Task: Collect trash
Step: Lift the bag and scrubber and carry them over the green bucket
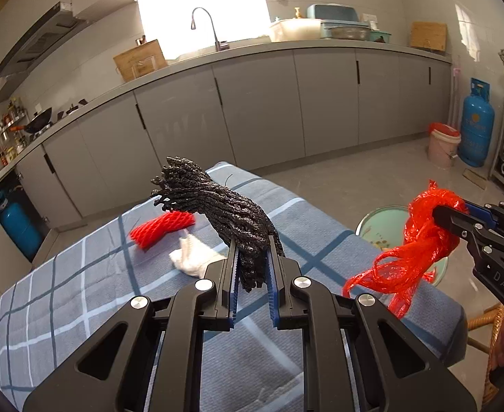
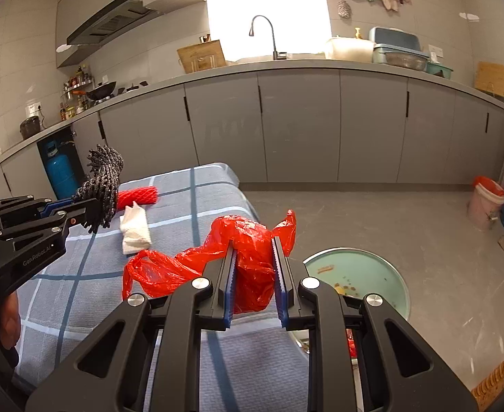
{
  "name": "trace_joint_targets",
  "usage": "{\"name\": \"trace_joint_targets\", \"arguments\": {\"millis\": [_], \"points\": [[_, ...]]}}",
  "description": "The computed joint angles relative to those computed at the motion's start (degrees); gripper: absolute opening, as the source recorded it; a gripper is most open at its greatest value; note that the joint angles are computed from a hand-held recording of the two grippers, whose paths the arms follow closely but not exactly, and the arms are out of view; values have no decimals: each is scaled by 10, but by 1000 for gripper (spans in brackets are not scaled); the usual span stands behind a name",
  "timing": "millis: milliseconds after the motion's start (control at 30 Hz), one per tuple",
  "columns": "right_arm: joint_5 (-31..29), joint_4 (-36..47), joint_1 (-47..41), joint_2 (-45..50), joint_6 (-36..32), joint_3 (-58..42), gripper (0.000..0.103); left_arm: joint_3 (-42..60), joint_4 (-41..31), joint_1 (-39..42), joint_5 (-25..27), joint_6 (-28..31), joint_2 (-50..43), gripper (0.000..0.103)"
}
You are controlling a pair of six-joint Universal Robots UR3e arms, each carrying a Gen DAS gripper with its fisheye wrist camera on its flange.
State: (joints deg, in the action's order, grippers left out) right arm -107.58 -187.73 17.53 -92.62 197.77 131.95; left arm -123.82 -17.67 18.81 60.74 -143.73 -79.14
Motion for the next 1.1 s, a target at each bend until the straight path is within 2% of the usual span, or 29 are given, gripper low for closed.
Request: {"name": "trace_joint_targets", "arguments": {"millis": [400, 700, 833, 1100], "points": [[44, -17, -89, -68, -16, 81, 20, 26, 30, -85, 30, -13, -42, 15], [101, -10, -201, -126, -59, 131, 21, 51, 63, -166, 44, -26, -89, 15], [120, -18, -242, -127, -76, 142, 21, 66, 65, -198, 43, -33, -117, 15], [153, -44, -318, -109, -108, 169, 21, 108, 107, -275, 79, -45, -205, 15]]}}
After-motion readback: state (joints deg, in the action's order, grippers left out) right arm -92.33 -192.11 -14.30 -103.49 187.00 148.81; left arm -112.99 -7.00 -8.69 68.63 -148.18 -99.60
